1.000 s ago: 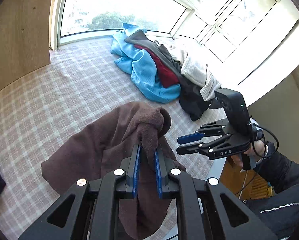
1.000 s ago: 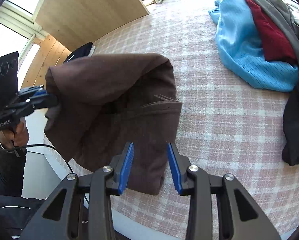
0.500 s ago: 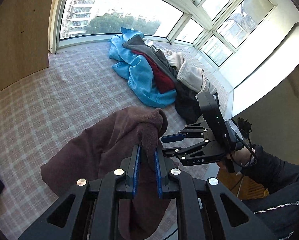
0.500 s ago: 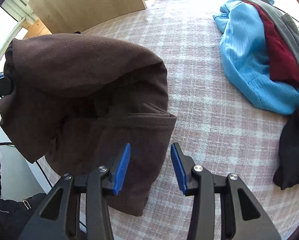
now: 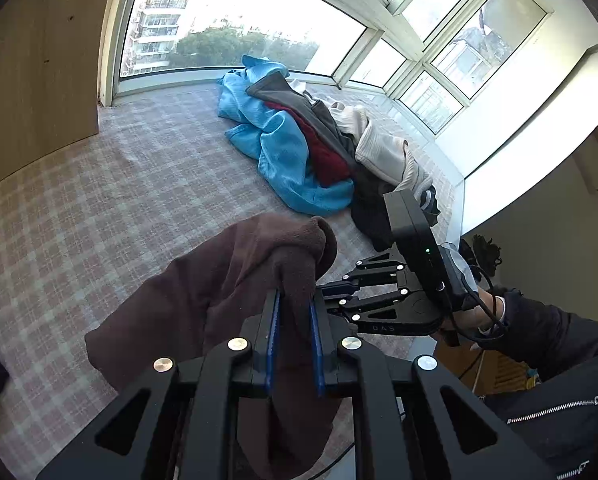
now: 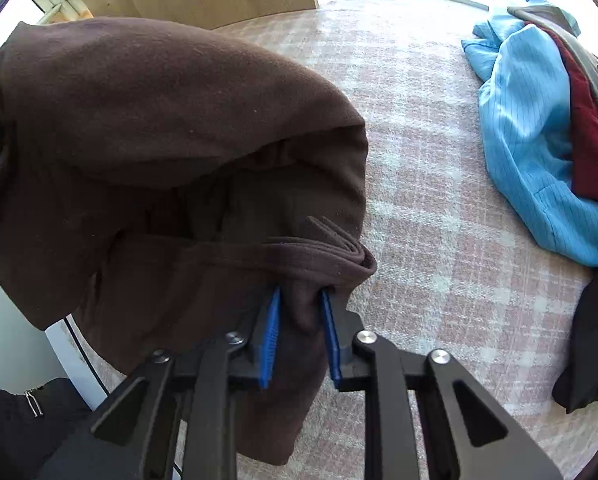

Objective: Fold clothes
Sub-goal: 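Grasp a jacket corner with the left gripper and lift it, then lay the lifted corner over the jacket and open the left gripper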

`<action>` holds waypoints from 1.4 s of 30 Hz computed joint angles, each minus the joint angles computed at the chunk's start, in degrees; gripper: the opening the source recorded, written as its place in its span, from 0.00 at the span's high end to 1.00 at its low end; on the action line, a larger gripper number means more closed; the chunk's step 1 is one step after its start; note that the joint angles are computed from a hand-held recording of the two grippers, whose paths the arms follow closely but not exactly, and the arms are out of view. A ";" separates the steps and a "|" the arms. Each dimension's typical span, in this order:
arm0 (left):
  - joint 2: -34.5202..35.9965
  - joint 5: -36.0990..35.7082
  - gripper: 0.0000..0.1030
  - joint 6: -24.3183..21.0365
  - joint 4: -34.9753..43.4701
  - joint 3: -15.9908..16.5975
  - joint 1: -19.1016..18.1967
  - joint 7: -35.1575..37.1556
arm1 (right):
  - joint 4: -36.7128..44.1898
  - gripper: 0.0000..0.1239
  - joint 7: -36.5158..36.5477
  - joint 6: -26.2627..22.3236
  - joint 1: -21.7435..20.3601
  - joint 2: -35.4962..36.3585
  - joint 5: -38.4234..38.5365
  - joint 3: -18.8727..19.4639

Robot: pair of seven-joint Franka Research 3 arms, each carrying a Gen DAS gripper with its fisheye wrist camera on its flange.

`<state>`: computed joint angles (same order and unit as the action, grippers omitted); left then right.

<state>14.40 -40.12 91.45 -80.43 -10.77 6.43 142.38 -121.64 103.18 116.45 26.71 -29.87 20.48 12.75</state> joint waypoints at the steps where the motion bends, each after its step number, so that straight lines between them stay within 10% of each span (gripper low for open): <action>1: 0.08 -0.14 0.88 -0.08 0.08 0.00 0.07 0.02 | -0.35 0.90 -0.70 0.33 0.48 -0.93 0.62 -0.45; 11: 1.40 -0.87 0.87 -1.08 1.79 -0.41 0.60 -0.52 | -8.60 0.91 -19.75 3.79 9.04 -5.22 35.89 -14.53; 25: 0.79 0.34 0.87 -0.42 1.34 -0.75 -0.23 -0.11 | -2.26 0.72 -6.79 -3.84 -6.52 -3.68 7.02 -3.70; 29: 0.00 1.03 0.87 -0.71 0.84 -0.67 -0.63 0.94 | -4.05 0.73 -13.12 -1.79 -1.45 -4.26 13.95 -6.25; 31: -0.41 1.29 0.87 -0.77 0.38 -0.64 -0.92 1.15 | -4.38 1.00 -11.56 -3.62 -3.64 -3.16 8.28 -3.87; 37: -1.97 3.04 0.84 -2.67 -2.85 -1.01 -2.86 2.40 | -8.16 0.95 -6.96 -5.46 -5.14 -7.87 14.46 -8.92; 42: -5.49 12.04 0.74 -0.72 -13.32 -1.74 -7.82 5.53 | -6.52 0.90 -1.39 -10.28 -12.57 -13.39 3.12 -7.62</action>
